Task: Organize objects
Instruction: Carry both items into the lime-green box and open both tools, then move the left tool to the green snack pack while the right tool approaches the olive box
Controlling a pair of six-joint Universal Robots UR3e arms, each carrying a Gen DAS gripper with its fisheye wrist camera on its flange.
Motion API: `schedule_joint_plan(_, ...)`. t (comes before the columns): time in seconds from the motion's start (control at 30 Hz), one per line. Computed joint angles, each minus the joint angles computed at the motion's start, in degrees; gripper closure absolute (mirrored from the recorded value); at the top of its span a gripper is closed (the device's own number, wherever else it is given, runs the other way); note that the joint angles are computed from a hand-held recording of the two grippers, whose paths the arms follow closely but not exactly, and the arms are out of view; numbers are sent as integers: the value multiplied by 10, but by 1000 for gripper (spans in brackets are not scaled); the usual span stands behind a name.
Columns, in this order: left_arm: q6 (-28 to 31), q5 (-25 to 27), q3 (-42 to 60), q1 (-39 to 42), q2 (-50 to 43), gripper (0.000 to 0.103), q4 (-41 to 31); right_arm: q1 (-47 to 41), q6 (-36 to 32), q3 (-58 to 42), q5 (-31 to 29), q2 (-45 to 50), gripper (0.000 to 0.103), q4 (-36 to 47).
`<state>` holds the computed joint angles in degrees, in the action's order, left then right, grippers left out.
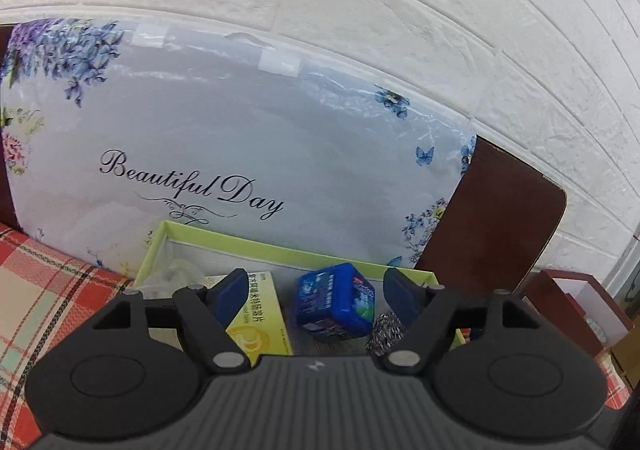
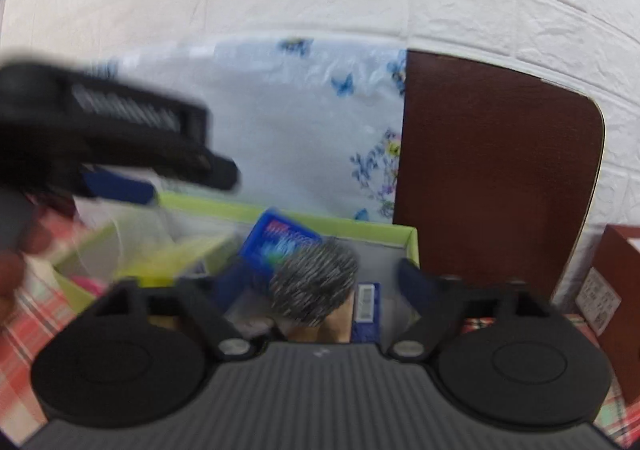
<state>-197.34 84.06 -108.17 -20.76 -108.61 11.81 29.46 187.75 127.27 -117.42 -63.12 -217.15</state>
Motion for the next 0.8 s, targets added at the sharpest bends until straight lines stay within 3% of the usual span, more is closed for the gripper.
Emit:
schedule_joint_plan(0.07,6,12,-47,3,27,25,29,8,-17,24,11,12,16,-43)
schedule_joint_plan(0.13,18,20,-90,4,53,25,48,15,9,55,17,10,15,-78)
schedule_joint_plan(0.3,8,17,-164,1,132,25,-1,55,69,117,-23,-25,5,-94)
schedule_joint_plan(0.4,3,38,-191,-17,172,25,-44,89,100,154,-55,-69,2,-67)
schedule_joint_plan(0.57,2,79,-249,-55,224,25,-51,157,143,204,-109,-130,0,-28)
schedule_joint_plan(0.8,-12,138,-299,-120,264,25,-63,275,221,240,-187,-207,0,98)
